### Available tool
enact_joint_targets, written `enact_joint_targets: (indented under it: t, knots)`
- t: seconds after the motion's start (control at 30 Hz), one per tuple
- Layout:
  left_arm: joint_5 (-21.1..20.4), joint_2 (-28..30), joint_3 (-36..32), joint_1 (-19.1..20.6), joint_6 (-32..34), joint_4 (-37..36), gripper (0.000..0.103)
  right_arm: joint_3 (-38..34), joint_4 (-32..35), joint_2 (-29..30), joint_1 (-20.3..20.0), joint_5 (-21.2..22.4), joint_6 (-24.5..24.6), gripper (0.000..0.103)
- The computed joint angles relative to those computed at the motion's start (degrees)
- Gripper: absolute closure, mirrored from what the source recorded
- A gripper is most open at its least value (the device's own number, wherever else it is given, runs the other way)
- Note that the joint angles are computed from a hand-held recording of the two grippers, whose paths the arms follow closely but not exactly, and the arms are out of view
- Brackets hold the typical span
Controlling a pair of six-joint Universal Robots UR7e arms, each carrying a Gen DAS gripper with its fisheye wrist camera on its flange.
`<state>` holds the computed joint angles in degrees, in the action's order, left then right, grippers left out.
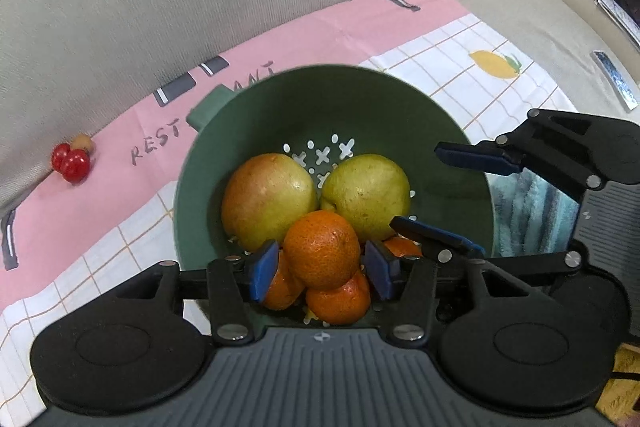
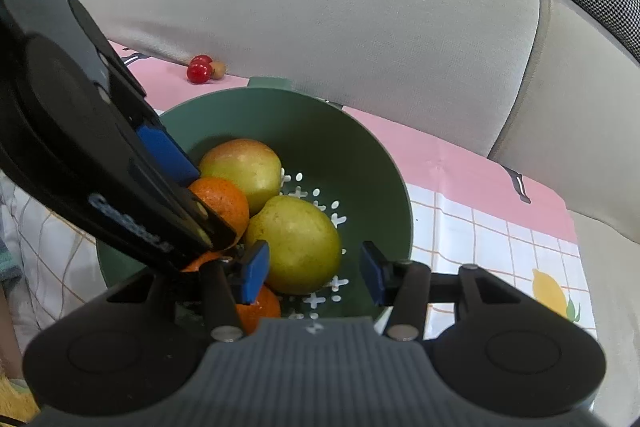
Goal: Organize fruits
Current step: 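Lower both tools into the colander and open them to release the fruit, then withdraw both open tools toward the cherry tomatoes and small brown fruit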
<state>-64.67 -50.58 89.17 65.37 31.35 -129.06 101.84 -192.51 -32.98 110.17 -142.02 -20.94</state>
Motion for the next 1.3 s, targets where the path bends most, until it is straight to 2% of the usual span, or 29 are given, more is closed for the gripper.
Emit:
enact_joint_targets:
  t: [0.23, 0.5, 0.57, 0.9, 1.3]
  knots:
    - [-1.8, -3.2, 1.3, 0.2, 0.4, -2.0, 0.043, -0.4, -1.8, 0.5, 0.9, -1.3, -1.0, 0.051]
    - [-2.0, -7.1, 2.1, 0.6, -0.3, -5.5, 0.043, -0.8, 4.7, -1.5, 2.0, 2.8, 12.3, 0.050]
    - [-1.3, -7.9, 1.9, 0.8, -0.9, -6.0, 0.043, -1.4, 5.9, -1.4, 2.5, 3.5, 13.9, 0.050]
    - [-0.1, -10.5, -0.8, 3.7, -4.8, -6.7, 0.043, -6.0, 9.7, 1.0, 5.0, 7.4, 13.0, 0.050]
    - [-0.4, -10.9, -2.9, 7.4, -5.7, -7.0, 0.043, -14.4, 13.1, 7.0, 6.2, 12.0, 8.5, 0.056]
